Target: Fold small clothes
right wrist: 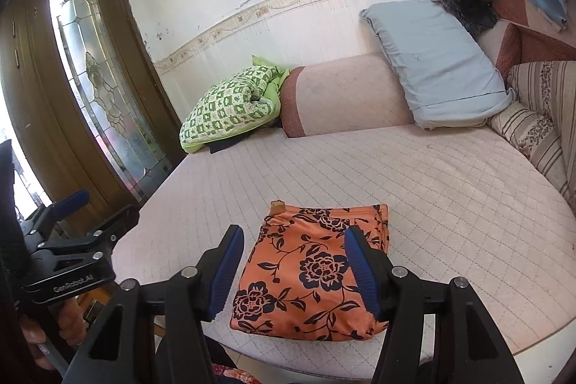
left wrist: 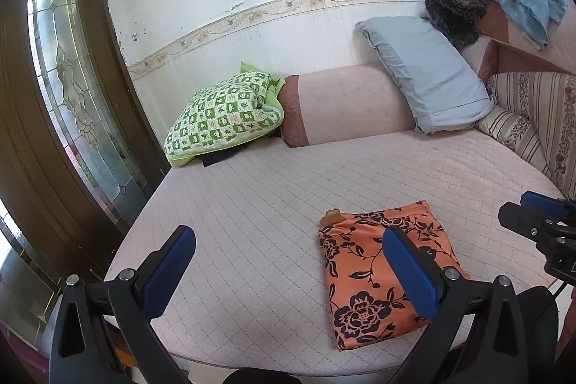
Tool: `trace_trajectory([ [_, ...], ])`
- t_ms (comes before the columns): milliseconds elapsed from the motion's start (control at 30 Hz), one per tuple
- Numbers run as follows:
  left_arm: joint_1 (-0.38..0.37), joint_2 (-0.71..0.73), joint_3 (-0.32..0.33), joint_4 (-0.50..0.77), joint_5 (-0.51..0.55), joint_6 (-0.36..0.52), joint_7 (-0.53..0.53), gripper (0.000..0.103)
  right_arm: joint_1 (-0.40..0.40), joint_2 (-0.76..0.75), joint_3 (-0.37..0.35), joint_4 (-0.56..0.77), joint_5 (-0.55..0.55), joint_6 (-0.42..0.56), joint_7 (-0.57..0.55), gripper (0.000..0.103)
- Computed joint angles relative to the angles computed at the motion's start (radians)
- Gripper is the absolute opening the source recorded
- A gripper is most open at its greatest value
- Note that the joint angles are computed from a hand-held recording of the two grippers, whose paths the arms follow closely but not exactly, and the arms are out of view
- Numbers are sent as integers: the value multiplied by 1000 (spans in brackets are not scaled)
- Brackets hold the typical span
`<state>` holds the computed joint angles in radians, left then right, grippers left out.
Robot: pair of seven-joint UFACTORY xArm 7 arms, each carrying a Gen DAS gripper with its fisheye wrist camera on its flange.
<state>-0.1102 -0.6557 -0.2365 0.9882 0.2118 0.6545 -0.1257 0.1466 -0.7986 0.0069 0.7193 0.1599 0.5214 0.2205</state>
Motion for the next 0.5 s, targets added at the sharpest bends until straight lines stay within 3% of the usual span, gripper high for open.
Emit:
trace_trajectory([
  [500, 13, 15, 27, -15, -7, 0, -5, 103, -25, 41, 50, 19, -55, 10, 46, 62],
])
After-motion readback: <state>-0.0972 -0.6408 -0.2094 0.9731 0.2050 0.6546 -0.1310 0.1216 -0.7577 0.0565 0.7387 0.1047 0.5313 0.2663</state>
